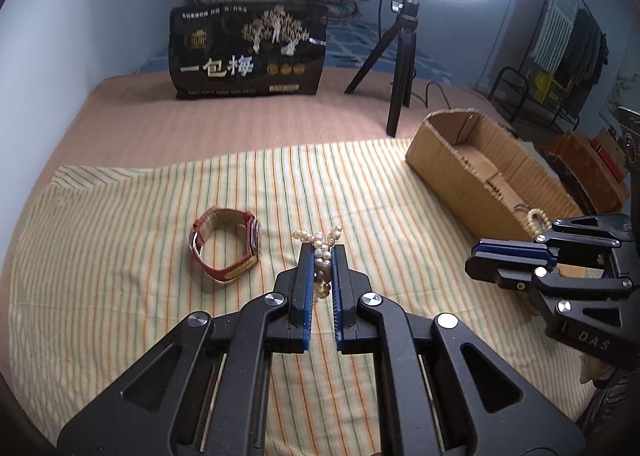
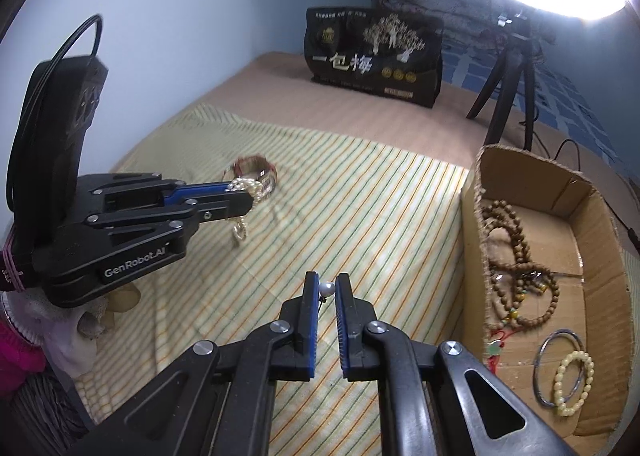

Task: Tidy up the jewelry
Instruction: 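Lift and carry the necklace and earring over the cardboard box with both tools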

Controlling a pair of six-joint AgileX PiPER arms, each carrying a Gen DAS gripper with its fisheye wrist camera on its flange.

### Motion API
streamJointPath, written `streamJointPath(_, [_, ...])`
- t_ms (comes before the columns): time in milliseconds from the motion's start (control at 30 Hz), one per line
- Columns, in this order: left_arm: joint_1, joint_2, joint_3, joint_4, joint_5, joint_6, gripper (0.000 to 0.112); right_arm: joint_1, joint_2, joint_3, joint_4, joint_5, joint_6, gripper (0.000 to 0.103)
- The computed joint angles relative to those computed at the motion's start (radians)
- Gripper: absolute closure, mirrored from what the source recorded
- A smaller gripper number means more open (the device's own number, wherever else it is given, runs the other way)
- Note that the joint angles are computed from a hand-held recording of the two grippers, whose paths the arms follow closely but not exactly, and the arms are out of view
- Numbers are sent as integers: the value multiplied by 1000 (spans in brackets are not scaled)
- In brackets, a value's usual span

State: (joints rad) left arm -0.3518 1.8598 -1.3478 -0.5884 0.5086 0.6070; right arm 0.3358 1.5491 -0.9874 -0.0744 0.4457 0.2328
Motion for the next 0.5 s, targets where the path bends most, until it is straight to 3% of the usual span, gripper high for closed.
streamJointPath(300, [-24, -102, 33, -23, 9, 11, 107, -44, -102, 28, -1, 8, 6, 98])
streamJointPath(500, [-70, -138, 25, -20, 24, -14, 107, -139, -164, 36, 69, 17, -77, 98])
